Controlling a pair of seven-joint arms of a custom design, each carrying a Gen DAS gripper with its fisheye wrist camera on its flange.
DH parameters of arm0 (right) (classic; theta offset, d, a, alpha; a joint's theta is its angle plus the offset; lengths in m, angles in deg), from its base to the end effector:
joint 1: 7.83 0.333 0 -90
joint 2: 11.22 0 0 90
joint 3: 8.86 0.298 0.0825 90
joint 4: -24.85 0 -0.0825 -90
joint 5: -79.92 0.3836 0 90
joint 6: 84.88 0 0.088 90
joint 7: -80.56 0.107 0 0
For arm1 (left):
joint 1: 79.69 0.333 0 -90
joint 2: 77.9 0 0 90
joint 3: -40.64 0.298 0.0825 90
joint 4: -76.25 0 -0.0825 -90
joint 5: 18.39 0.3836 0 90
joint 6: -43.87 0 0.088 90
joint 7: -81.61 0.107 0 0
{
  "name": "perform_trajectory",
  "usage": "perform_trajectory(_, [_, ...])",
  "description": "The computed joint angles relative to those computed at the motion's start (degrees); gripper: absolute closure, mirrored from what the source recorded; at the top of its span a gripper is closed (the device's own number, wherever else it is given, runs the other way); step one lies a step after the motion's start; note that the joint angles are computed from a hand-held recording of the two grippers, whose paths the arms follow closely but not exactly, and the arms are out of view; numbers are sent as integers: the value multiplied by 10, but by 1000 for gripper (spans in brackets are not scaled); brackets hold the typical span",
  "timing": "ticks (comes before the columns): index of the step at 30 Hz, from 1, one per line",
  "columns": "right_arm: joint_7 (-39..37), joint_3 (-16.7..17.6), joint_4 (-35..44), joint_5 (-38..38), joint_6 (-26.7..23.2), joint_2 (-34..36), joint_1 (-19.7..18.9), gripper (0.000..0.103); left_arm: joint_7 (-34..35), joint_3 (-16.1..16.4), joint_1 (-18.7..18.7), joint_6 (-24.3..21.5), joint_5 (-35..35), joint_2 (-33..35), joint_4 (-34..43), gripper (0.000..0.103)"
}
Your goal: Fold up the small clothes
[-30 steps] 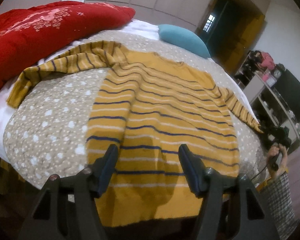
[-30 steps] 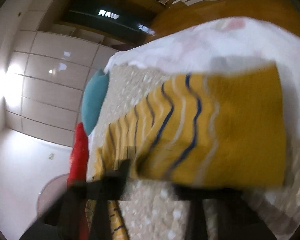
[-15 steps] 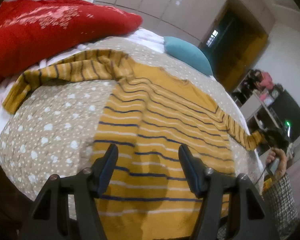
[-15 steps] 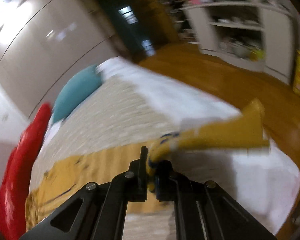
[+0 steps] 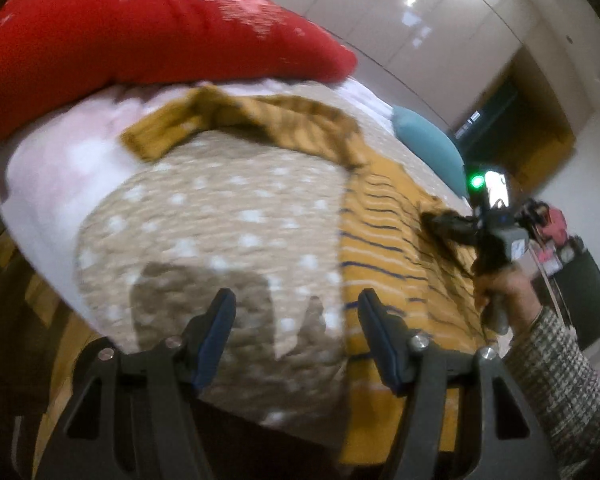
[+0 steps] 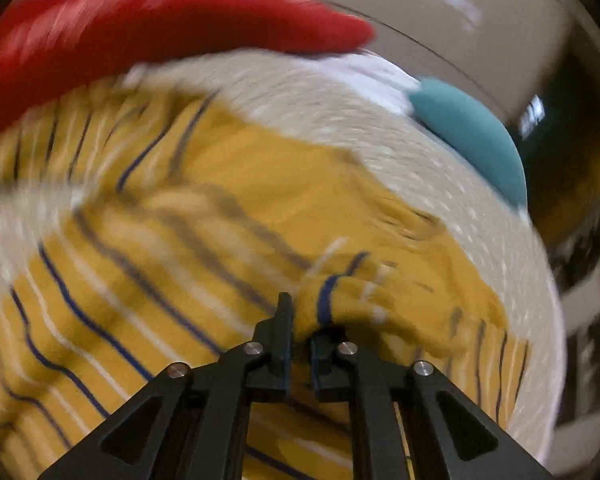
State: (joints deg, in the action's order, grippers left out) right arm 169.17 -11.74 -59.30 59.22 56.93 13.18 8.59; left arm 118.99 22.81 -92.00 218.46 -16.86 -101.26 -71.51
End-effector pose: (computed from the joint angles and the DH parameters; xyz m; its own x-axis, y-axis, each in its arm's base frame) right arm 0.6985 0.1759 0.4854 0.3480 -0.8629 0.3664 -0.7192 -0.4964 -0.4861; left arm 0.3953 -0.2399 0.4802 0.1127 -0.8544 0.5073 -0.7024 -0.4296 -0.5675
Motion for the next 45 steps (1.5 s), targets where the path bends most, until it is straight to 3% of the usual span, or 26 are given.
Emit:
perform_trajectory(3, [17,-12,-57,-62,52,-21,23,51,-2,6,3,11,-3,-18,-27,39])
perform_trajectory(8, [20,-12,-117,-108,92,-60,25,48,-8,8,6,33,-11,-21,-45,38])
perform_trajectory(12, [42,-15,-150,-184,116,-81,42,36,-3,13,0,41,-19,-13,-46,38])
perform_trajectory(17, [39,4,-154,-191,131,-81,48,36,-3,8,-1,39,-23,-27,-56,37])
perform_trajectory(23, [-40,46,-168,-71,130,-101,30,36,-11,7,4,33,-28,-47,-71,36])
perform_trajectory(26, [-59,51,-161,-6,119,-108,19,36,-17,5,10,34,-28,-59,-82,35])
perform_trajectory(32, [-19,32,-77,93,55,-76,-13,36,-24,18,4,54,-38,-59,-101,33])
perform_trajectory(37, [-55,54,-14,159,2,-27,-25,36,-12,37,-15,59,-49,-52,-102,33])
perform_trajectory(39, [-51,52,17,158,-8,1,-13,36,-10,34,-13,59,-51,-55,-104,33])
perform_trajectory(40, [-41,44,37,147,-12,19,-4,38,-10,34,-13,59,-52,-58,-107,33])
perform_trajectory(41, [-18,31,69,126,-24,45,10,57,-10,34,-12,60,-54,-61,-110,33])
perform_trajectory(42, [-2,24,100,119,-49,66,16,98,-11,34,-12,60,-55,-63,-113,33])
perform_trajectory(43, [8,25,142,130,-86,92,14,97,-11,34,-11,62,-57,-65,-116,33])
perform_trajectory(45, [43,32,168,172,-90,103,-4,97,-15,33,-9,66,-60,-71,-126,33])
